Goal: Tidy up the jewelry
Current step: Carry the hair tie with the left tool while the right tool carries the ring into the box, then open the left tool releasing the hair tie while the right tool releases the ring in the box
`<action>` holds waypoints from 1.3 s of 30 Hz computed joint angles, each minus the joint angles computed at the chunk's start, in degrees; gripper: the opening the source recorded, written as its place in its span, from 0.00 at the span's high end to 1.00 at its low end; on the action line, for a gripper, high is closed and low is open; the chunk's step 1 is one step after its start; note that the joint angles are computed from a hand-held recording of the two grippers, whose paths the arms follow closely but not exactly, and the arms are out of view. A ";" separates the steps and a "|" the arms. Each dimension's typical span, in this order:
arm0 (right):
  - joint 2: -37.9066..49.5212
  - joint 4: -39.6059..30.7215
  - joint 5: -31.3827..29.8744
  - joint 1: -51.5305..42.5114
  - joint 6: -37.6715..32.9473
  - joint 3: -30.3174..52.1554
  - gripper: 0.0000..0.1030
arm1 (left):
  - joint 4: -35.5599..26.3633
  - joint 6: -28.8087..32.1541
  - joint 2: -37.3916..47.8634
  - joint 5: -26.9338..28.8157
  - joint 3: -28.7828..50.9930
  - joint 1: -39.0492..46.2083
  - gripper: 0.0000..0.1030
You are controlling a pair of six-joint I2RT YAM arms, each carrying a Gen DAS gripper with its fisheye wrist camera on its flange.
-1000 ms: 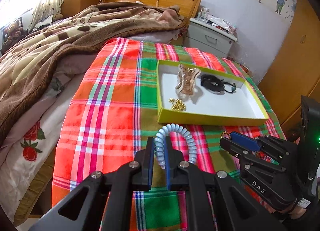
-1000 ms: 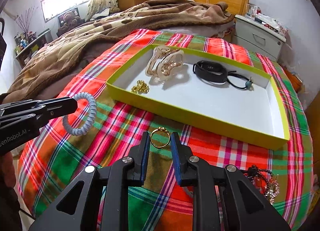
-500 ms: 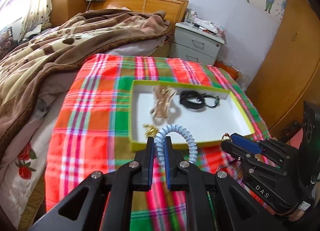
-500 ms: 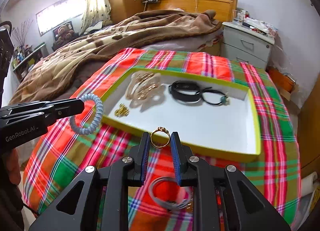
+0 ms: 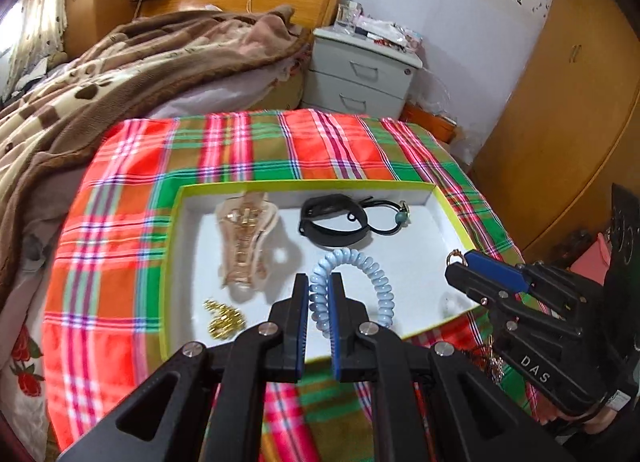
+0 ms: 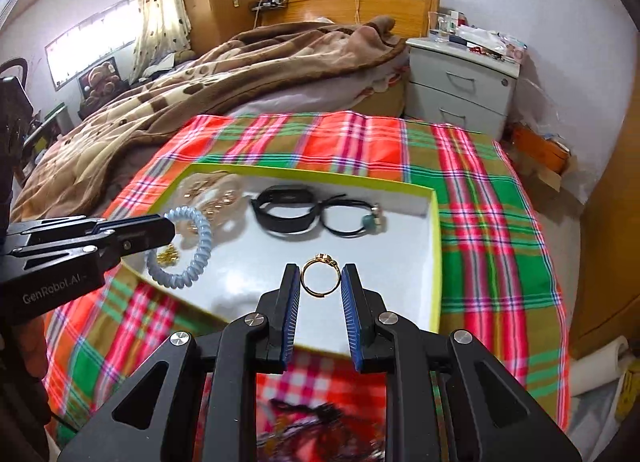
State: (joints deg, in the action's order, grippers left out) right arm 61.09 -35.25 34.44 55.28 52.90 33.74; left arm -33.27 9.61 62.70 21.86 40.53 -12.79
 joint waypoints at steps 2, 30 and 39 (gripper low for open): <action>-0.79 1.41 -1.73 -2.91 -2.52 -1.13 0.79 | 1.53 -0.98 1.88 -1.10 0.14 -1.61 0.90; 8.34 13.19 -13.38 -21.48 -18.50 -3.74 0.79 | 9.49 -5.55 16.45 -9.66 2.48 -9.02 0.90; 9.15 13.46 -13.26 -21.69 -18.93 -3.36 0.79 | 9.59 -6.23 16.54 -9.99 2.58 -9.22 0.74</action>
